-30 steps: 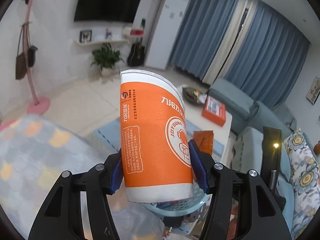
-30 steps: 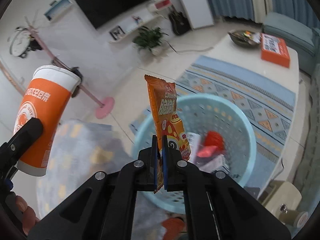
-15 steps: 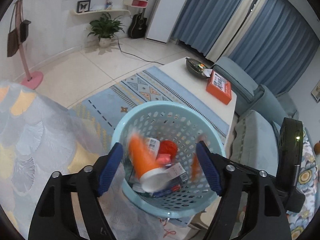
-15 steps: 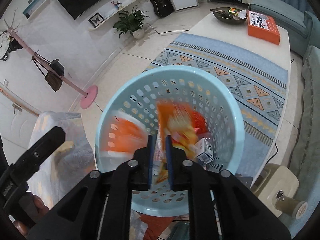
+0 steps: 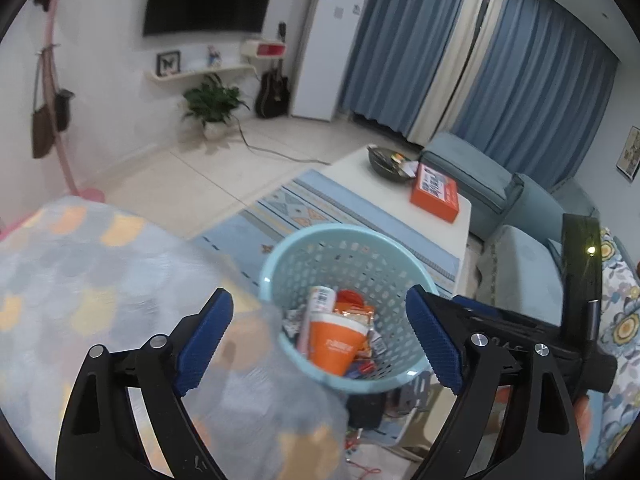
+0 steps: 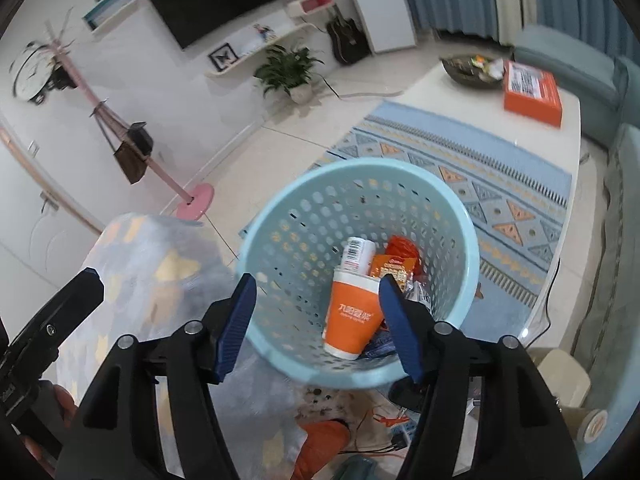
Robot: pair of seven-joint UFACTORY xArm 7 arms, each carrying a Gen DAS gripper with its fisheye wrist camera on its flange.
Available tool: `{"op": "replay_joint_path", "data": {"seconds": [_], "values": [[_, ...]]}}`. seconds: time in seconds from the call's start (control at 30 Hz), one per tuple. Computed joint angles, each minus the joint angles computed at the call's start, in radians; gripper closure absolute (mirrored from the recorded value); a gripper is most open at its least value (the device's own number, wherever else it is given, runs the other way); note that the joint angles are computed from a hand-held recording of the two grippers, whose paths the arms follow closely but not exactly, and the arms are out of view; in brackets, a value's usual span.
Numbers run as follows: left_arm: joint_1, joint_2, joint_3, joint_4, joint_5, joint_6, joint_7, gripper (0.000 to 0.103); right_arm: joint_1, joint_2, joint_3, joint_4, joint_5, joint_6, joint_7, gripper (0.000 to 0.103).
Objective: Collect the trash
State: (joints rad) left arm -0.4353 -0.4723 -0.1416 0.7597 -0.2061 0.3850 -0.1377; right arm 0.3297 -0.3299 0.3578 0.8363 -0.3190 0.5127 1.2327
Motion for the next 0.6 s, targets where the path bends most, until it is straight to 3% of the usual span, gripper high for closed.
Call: {"op": "replay_joint_path", "data": {"seconds": [0.23,0.4,0.6], "values": [[0.096,-0.302,-0.044,-0.166,0.100,0.051,-0.094,0.015,-0.010,-0.059,0.149,0.094,-0.169,0.123,0.125,0.036],[0.217,-0.531,-0.124,-0.299,0.203,0.092,-0.215,0.014,-0.015,-0.063,0.255,0.174,-0.306,0.231,0.221,0.032],[0.267,-0.685,-0.147,-0.431,0.279,0.022,-0.293,0.014,-0.002,-0.028,0.374,0.257,-0.491,0.440,0.334,0.026]]}}
